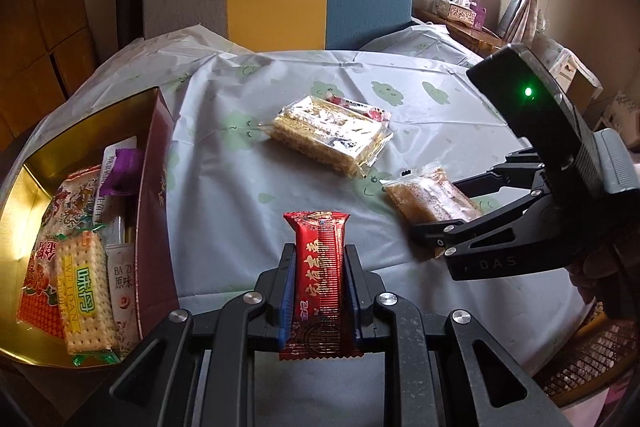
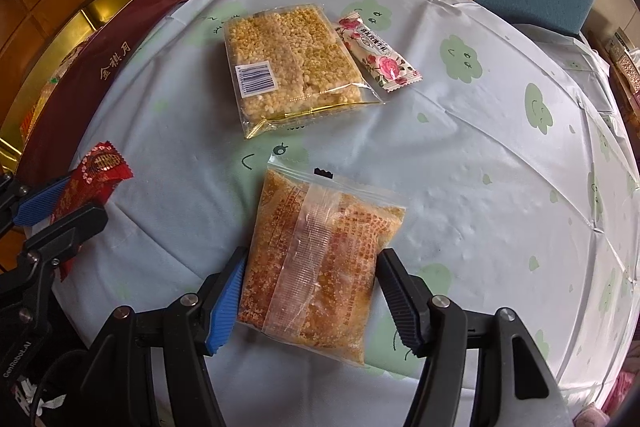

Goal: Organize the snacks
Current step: 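Carry the red bar into the tin and open the left gripper while the right gripper holds the orange bag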

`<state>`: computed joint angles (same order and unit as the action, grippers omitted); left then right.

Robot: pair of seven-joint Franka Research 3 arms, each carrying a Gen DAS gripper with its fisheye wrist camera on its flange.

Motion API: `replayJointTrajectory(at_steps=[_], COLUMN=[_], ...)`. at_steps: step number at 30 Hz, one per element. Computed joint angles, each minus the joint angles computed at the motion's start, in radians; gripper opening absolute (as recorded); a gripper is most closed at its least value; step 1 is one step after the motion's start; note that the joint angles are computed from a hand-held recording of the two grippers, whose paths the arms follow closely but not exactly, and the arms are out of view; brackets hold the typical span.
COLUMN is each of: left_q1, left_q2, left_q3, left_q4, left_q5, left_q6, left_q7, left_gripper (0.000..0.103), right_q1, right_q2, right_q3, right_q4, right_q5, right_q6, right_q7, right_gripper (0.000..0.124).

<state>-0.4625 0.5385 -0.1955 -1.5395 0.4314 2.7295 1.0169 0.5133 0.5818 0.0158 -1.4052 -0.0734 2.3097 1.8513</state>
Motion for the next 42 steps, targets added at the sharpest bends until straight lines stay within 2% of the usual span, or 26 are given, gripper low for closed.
replayJointTrajectory(at_steps=[10, 18, 24, 28, 34, 40, 42], left_q1=[0.023, 0.073, 0.124, 0.163, 0.240, 0.260, 0.273], left_q2=[-0.077, -0.144, -0.213, -0.255, -0.290, -0.253, -0.237], left_q3=[0.009, 0.017, 0.061, 0.090, 0.073, 0.058, 0.039], left_q4=[-0.080, -0.153, -0.230, -0.284, -0.361, -0.340, -0.330], left_q5=[0.005, -0.015, -0.007, 0.024, 0.000, -0.011, -0.052], left_q6=[0.045, 0.077, 0.097, 0.083, 0.083, 0.086, 0.078], left_q7=[-0.046, -0.108, -0.243, -0.350, -0.400, -0.394, -0.366], left_gripper=[0.022, 0.022, 0.022, 0.022, 0.022, 0.023, 0.030], right_q1=[0.006, 0.022, 0.030, 0.031, 0.036, 0.034, 0.033], right_q2=[-0.003, -0.018, -0.030, -0.035, -0.033, -0.034, -0.035], right_q3=[-0.003, -0.012, -0.013, -0.013, -0.015, -0.013, -0.013], right_q4=[-0.004, -0.033, -0.059, -0.061, -0.056, -0.058, -0.059], right_q5=[-0.013, -0.057, -0.076, -0.083, -0.097, -0.096, -0.095], right_q6=[0.005, 0.032, 0.050, 0.047, 0.044, 0.046, 0.046], right_q7=[0.003, -0.001, 0.004, 0.005, 0.005, 0.004, 0.005], right_gripper=[0.065, 0.064, 0.063, 0.063, 0.063, 0.063, 0.063])
